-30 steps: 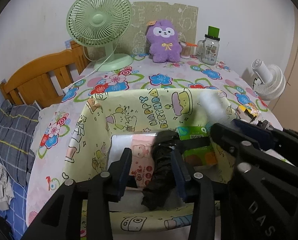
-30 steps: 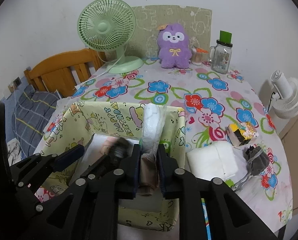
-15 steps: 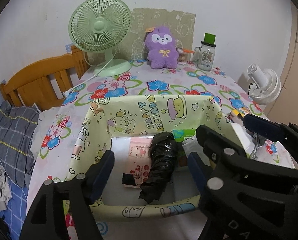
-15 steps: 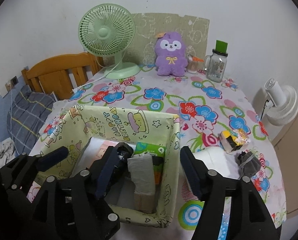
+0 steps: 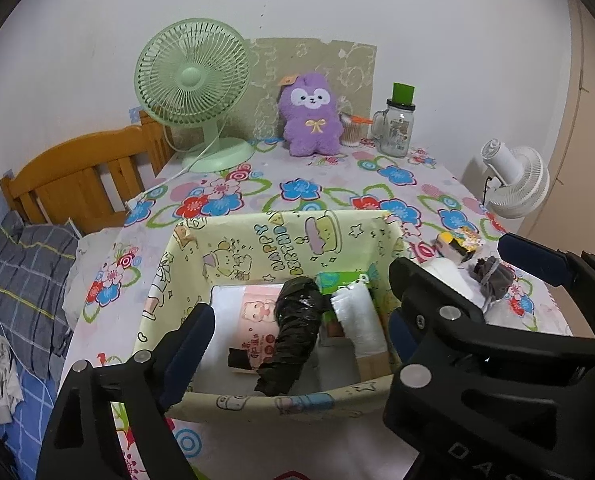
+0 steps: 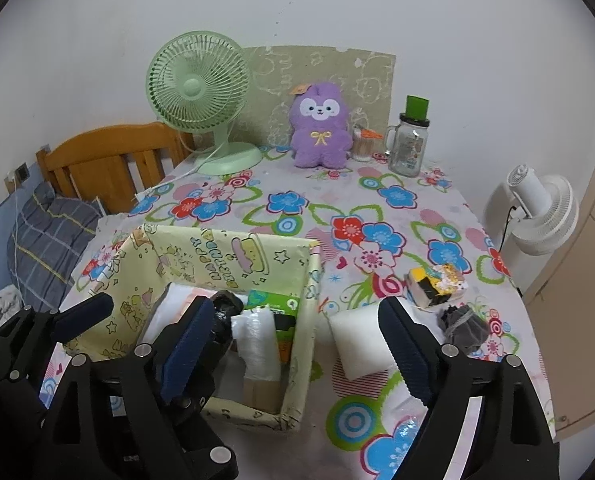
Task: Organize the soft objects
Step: 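Open both tools to release the bag and roll inside the box, then move both tools back toward the clear plastic sleeve and grey glove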
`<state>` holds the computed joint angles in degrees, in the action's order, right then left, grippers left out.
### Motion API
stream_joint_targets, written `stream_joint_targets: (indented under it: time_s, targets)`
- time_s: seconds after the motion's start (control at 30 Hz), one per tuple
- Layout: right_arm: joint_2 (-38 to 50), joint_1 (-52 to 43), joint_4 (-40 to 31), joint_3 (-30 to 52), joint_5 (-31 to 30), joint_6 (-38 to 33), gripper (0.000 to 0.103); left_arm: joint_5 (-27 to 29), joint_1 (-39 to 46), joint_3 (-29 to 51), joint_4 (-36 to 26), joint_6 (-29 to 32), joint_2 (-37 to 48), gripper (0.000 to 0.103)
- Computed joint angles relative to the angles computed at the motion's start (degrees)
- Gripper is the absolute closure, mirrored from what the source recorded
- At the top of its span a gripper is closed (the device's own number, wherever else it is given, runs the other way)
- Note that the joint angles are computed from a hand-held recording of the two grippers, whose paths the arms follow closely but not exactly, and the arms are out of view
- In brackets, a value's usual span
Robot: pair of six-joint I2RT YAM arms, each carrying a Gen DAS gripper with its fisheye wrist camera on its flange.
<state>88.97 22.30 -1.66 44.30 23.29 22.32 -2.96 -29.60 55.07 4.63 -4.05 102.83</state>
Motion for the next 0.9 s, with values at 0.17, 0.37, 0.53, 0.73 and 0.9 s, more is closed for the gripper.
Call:
stream_joint_targets:
  time_s: [0.17, 0.37, 0.53, 0.73, 0.9]
  targets:
    - [-2.9, -0.5, -0.7, -1.5, 0.0, -0.5, 0.013, -1.0, -1.4, -0.9, 0.4, 0.0, -1.4, 0.011]
    - [-6.4, -0.9, -0.5, -3.9, 0.0, -1.7, 0.013, -2.2, -3.7, -1.7, 0.2, -0.1, -2.8, 0.01]
    - [-9.6, -2.0, -0.5, -6.2, -0.9, -2.3, 0.013, -3.3, -5.8, -1.3, -1.0, -0.3, -3.2, 0.01]
    - [-13.0, -3.2, -1.8, -7.9, -1.1, -4.2, 0.013, -3.5, -8.0, -1.3, -1.3, -1.6, -3.7, 0.01]
    - [-16.3, -4.5, -2.3, -9.8, -1.7, -5.0, 0.013, -4.5, -9.9, -1.3, -0.9, -1.9, -4.1, 0.01]
